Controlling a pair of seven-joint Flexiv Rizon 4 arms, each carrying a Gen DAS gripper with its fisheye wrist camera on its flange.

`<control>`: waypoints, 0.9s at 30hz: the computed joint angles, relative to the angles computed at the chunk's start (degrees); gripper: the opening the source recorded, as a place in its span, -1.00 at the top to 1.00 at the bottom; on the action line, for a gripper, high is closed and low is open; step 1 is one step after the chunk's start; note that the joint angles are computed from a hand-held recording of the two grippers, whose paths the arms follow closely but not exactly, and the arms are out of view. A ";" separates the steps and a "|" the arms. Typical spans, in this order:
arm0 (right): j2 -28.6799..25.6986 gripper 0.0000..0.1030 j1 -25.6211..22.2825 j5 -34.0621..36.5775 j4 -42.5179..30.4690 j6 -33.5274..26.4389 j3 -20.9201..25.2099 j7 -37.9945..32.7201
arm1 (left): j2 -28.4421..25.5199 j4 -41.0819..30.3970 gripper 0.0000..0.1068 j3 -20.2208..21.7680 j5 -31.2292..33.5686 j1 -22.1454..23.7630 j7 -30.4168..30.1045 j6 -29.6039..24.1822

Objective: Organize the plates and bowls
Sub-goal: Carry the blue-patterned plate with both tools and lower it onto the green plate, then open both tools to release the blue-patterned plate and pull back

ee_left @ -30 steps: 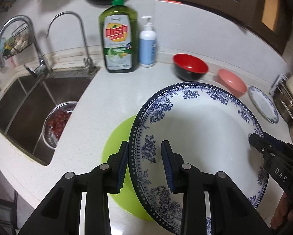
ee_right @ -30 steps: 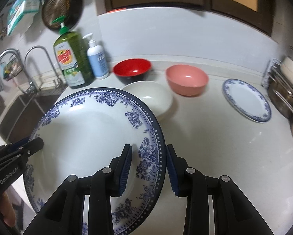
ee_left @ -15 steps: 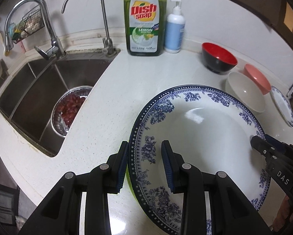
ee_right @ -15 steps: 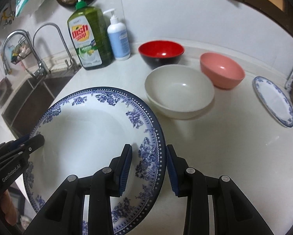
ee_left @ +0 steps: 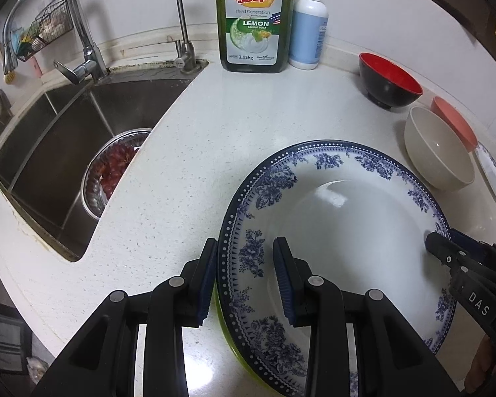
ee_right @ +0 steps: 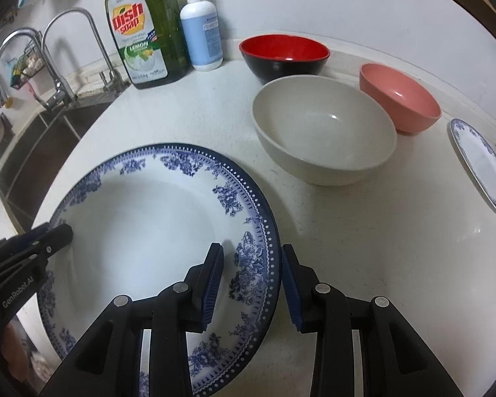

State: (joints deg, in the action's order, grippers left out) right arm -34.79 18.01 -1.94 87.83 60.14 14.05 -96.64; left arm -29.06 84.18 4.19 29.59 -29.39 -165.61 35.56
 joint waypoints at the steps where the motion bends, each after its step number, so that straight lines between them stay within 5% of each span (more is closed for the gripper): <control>1: 0.00 0.30 0.02 0.03 -0.07 -0.36 0.04 0.01 | -0.06 -0.05 0.37 -0.04 -0.16 0.08 0.15 -0.27; 11: -0.21 0.28 0.14 0.34 -0.14 -1.44 0.21 -1.19 | -0.60 -0.81 0.37 -0.20 -0.53 -0.11 1.49 -2.03; 17: -0.08 0.27 -0.23 1.13 -0.15 -1.17 0.34 -1.64 | -0.38 -2.15 -0.09 0.39 1.80 -1.45 1.08 -4.85; 19: 0.11 0.08 -0.08 1.02 0.09 -0.27 0.01 -1.13 | -0.36 -3.06 -0.29 0.41 3.03 -1.96 1.06 -6.06; 27: 1.76 -0.12 -2.34 3.71 0.69 1.59 1.41 -2.82 | 0.07 -6.06 -0.51 0.22 8.10 -3.49 1.78 -5.77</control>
State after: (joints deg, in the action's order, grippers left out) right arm -33.03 15.67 1.77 88.52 61.73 15.46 -99.46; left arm -28.99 78.12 4.41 37.69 -32.88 -163.84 29.79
